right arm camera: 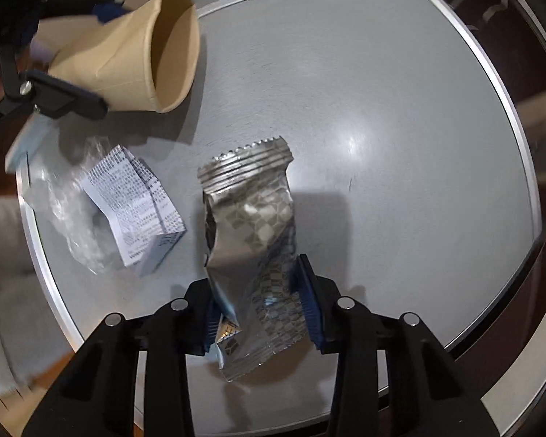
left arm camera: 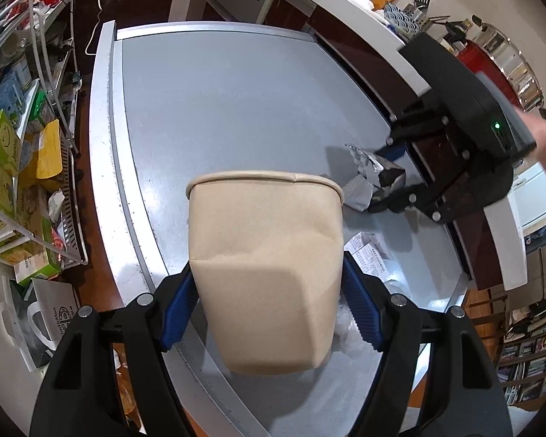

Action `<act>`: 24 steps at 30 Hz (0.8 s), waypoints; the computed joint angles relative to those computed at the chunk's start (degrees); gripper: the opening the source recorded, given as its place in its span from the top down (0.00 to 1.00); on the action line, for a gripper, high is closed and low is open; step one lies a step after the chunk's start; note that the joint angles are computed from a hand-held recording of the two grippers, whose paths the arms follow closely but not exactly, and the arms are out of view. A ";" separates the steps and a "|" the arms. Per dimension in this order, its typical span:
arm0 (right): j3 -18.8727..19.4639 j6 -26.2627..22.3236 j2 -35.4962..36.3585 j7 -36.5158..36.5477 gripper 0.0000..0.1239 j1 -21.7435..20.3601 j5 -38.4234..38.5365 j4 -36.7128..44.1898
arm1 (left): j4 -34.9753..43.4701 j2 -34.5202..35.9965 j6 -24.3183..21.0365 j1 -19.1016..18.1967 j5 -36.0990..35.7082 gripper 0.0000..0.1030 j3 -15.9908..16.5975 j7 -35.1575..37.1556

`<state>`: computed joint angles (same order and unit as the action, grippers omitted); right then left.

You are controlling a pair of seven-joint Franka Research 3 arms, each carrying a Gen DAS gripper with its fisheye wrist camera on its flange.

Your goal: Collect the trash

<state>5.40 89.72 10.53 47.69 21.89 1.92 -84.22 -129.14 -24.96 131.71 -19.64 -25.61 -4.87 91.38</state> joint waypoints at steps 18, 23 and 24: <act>0.19 21.92 -23.49 11.40 0.72 -3.60 8.04 -18.96 | 0.82 -6.81 5.19 -1.35 5.87 0.29 -1.35 -6.06; 1.35 23.83 -31.79 15.59 0.72 -3.62 9.52 -22.43 | 1.18 -9.91 6.65 -2.67 8.20 0.29 -1.70 -8.26; 1.27 24.53 -33.47 15.95 0.72 -3.65 10.12 -23.74 | 1.24 -10.64 6.87 -2.91 8.86 0.29 -1.93 -8.75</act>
